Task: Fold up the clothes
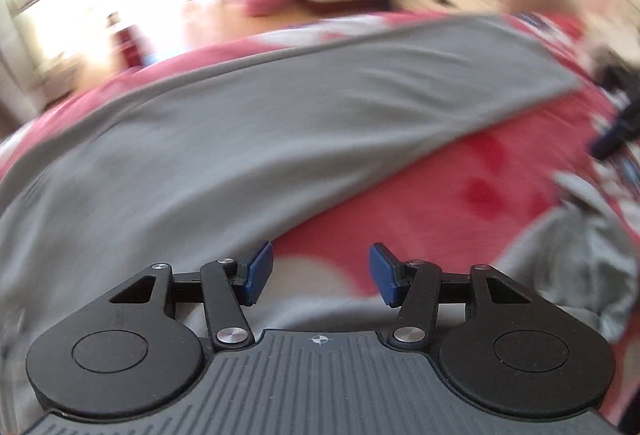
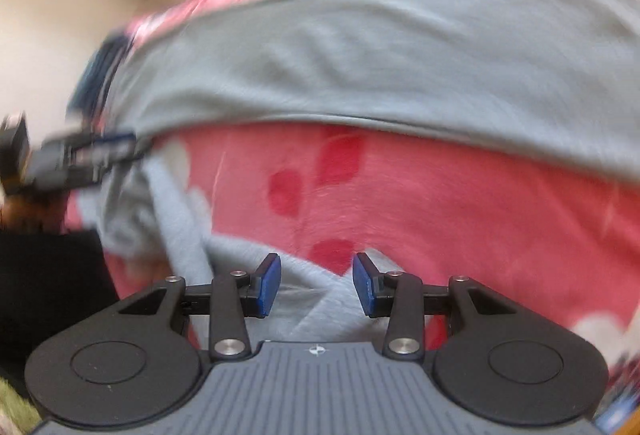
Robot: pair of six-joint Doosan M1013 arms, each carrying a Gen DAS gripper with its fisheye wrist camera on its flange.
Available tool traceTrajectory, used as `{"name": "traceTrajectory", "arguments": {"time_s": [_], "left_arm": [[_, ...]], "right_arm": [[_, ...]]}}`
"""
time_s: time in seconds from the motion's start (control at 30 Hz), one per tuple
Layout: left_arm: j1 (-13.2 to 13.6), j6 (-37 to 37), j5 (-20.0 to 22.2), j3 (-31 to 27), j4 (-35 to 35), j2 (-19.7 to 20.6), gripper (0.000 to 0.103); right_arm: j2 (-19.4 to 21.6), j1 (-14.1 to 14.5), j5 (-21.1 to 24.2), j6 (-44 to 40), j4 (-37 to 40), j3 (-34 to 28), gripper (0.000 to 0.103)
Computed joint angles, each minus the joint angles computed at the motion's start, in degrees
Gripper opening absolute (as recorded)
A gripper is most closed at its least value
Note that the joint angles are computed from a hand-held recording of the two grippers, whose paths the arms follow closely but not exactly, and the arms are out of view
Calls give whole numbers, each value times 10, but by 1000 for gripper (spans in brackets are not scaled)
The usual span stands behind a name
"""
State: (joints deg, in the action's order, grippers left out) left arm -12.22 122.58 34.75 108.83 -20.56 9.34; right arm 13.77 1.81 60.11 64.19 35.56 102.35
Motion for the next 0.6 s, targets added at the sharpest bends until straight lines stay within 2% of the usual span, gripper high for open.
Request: {"name": "traceTrajectory", "arguments": {"time_s": [0.13,0.23,0.4,0.6], "left_arm": [[-33,123,73,-37,-33,22,53],[-56,185,109,-45,-45,25,53],[-76,180,107,-31,-47,22,53],[-74,89,102,-30,-14,25,53]], "right_arm": [[-11,-19,-60,18,40,29,42],[-14,-18,-60,-35,36,28,42],[-15,-5,-47,-149,39,29,42],[-5,8,-23,-227,35,30,42]]}}
